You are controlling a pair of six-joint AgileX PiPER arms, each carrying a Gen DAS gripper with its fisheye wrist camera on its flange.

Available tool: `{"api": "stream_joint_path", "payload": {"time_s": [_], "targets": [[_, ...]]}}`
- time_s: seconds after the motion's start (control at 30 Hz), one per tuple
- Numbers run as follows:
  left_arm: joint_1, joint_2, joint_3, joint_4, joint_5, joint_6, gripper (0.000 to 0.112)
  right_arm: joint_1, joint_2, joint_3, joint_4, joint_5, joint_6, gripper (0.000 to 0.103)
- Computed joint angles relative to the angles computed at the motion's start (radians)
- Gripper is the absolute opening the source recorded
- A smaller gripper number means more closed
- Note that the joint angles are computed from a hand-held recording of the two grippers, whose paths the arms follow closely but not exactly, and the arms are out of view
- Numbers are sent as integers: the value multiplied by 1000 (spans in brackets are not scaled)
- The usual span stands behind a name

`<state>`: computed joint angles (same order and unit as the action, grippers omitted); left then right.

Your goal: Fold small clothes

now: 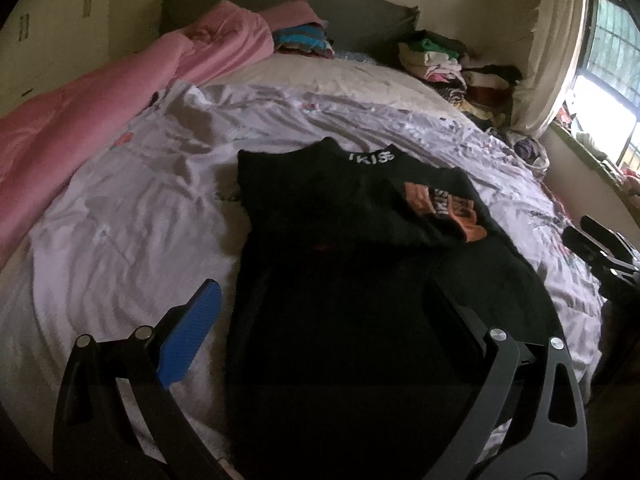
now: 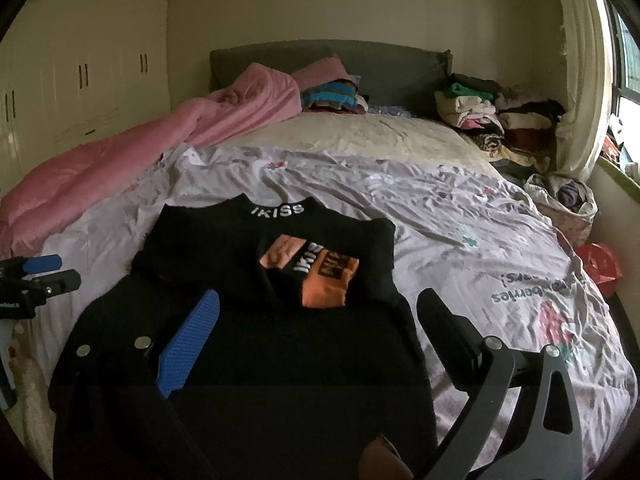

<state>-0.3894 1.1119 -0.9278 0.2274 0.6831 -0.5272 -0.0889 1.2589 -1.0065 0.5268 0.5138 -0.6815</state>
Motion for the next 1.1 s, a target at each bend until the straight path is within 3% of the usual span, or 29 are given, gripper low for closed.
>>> {"api": "stream_joint_path", "payload": {"time_s": [0.67,1.1], "targets": [[-131,-69,104,155,113,-196,93,-184,-72,110,129,116,-211,98],[-58,-149,195,38,122,-115,93,-253,-81,147,176,158,-296,98]]}}
